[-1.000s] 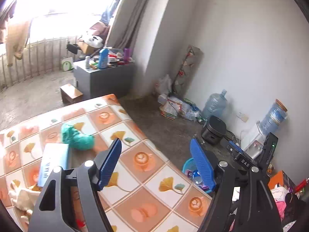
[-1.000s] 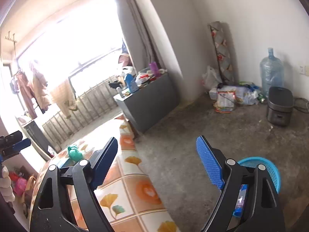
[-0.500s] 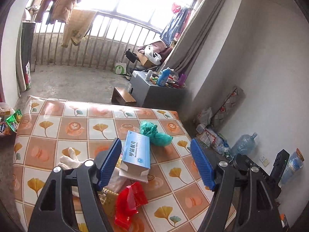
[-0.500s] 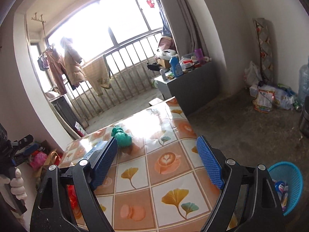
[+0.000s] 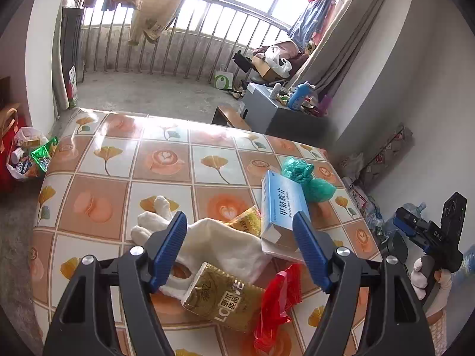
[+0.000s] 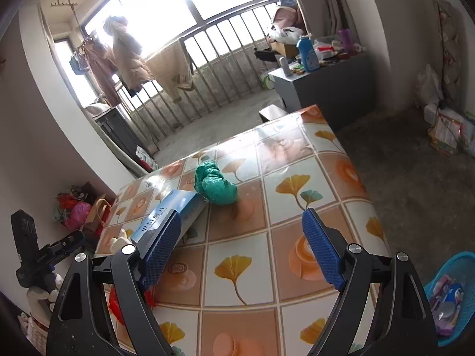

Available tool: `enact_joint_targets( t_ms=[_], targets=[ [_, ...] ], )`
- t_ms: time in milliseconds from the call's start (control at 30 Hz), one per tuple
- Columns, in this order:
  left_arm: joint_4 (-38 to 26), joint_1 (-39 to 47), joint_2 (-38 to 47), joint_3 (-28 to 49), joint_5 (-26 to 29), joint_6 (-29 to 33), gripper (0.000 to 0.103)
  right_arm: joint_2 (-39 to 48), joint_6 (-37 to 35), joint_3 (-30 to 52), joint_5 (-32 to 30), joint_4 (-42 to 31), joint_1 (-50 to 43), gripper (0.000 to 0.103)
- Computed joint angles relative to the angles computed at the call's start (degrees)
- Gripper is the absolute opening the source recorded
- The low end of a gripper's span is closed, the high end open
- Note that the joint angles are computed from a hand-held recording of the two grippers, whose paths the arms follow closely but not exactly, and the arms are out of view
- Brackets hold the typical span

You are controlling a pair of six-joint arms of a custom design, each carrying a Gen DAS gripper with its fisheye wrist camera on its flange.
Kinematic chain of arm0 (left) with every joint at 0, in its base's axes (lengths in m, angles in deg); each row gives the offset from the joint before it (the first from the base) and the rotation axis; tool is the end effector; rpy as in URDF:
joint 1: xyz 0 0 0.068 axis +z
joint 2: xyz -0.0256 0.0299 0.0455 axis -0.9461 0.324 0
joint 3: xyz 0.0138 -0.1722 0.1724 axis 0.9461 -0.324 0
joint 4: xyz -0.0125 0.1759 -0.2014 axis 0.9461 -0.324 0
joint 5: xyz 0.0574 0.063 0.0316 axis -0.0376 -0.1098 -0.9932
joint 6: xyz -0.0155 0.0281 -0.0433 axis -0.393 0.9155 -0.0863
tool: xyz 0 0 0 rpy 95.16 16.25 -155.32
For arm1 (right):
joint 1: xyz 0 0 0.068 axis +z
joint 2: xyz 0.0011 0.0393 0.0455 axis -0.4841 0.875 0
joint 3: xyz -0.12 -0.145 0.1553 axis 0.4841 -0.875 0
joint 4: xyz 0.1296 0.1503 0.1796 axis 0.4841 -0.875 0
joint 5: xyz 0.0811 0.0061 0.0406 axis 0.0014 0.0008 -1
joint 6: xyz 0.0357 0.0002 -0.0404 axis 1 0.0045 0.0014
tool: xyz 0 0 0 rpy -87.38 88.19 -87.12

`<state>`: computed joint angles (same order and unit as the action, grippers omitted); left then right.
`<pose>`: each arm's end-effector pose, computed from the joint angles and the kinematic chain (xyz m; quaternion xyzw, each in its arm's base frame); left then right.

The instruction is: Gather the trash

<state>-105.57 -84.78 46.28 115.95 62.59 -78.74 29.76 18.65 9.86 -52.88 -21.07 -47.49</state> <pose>0.3462 -0.0972 0.3568 0.1048 0.8975 -0.2403 0.3546 0.2527 -0.0694 0.3711 0.1869 0.8738 0.1844 0.4093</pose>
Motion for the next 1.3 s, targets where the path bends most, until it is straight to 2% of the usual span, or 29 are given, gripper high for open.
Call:
enact_joint_targets(
  t_ms=[167,267,433,600,733,800,900,1033,1300],
  targets=[
    [3.62,3.02,1.17,-5.53,1.34,-3.94,0.071,15.93,0.42,11.47,-0.93,0.17,4.65,0.080],
    [4.21,4.40,3.47,-5.60,1.94,-5.84,0.071,25.66,1.05,19.81,-1.87,-0.70,6.29,0.080],
    [7.44,5.15,7.75,-4.80,-1.33,-8.29,0.071,38.70,1.70,32.53,-3.15,-2.66,8.94,0.080],
    [10.97,4.18,11.04,-3.28,-1.96,-9.68,0.071,48.91,0.00,43.87,-7.67,-7.32,11.29,0.079],
    [12.49,2.85,12.88,-1.70,-0.12,-10.27,0.065,51.08,-4.32,47.87,-10.24,-10.08,13.02,0.074],
    [13.08,2.20,13.69,-1.09,0.68,-10.39,0.061,50.11,-6.90,47.10,-10.73,-11.45,13.78,0.064],
    [13.98,1.00,14.69,-0.32,2.30,-11.29,0.056,47.28,-9.00,43.51,-12.27,-12.07,14.03,0.054],
    [15.27,-0.66,14.94,-0.79,5.57,-12.26,0.052,43.34,-9.66,37.66,-14.64,-12.15,13.19,0.051],
    [15.03,-5.36,13.91,-2.28,9.94,-10.14,0.051,23.41,-7.80,13.19,-16.34,-8.15,8.29,0.050]
  ],
)
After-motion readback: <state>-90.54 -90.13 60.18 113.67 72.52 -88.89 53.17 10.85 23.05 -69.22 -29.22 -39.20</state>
